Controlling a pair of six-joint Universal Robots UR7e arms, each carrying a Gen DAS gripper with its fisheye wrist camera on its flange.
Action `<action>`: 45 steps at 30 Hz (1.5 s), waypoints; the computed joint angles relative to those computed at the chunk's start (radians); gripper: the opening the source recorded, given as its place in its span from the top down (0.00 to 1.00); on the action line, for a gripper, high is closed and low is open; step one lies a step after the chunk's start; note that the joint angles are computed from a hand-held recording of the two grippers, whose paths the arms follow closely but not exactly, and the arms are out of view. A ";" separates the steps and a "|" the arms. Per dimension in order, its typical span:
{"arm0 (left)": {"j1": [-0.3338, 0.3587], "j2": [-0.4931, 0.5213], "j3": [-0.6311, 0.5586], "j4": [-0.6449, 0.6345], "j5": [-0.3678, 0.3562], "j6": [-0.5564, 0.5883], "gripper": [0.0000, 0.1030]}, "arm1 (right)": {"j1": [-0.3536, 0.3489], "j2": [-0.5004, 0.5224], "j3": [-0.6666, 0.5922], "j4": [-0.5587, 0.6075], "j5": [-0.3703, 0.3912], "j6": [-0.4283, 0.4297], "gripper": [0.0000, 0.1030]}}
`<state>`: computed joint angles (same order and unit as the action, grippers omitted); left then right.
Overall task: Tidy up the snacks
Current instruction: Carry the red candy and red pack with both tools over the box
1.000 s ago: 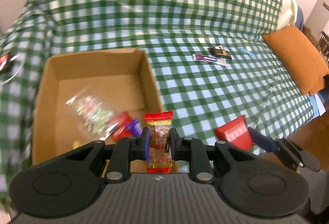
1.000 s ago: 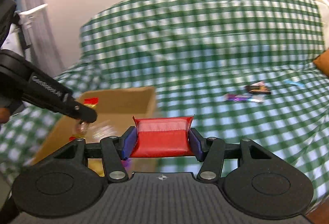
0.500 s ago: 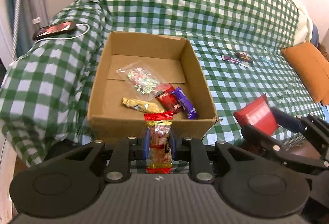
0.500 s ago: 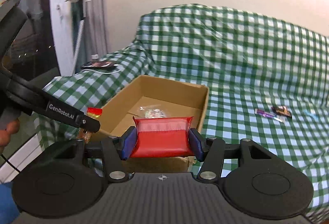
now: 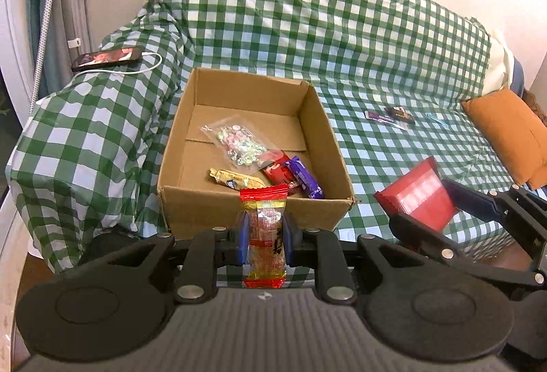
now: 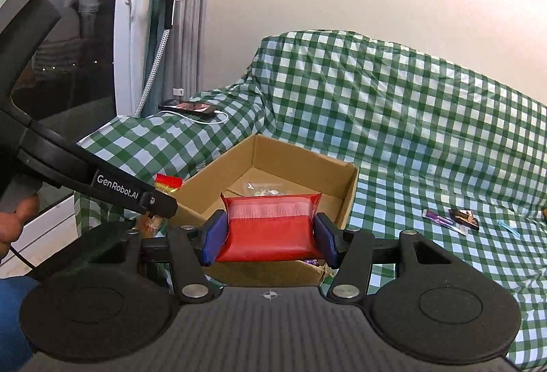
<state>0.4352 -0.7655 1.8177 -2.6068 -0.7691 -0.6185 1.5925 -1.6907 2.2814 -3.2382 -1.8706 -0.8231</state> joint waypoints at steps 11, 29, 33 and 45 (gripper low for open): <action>0.001 -0.002 0.003 0.000 0.000 -0.001 0.79 | -0.005 0.008 -0.007 0.007 -0.007 0.009 0.43; 0.088 0.058 -0.118 -0.001 -0.002 0.080 0.79 | -0.043 0.095 -0.117 0.095 -0.043 0.030 0.43; 0.120 0.089 -0.178 -0.007 -0.001 0.116 0.79 | -0.040 0.147 -0.164 0.095 -0.059 0.037 0.43; 0.220 0.228 -0.412 0.030 -0.014 0.229 0.79 | -0.030 0.357 -0.334 0.096 -0.102 0.057 0.43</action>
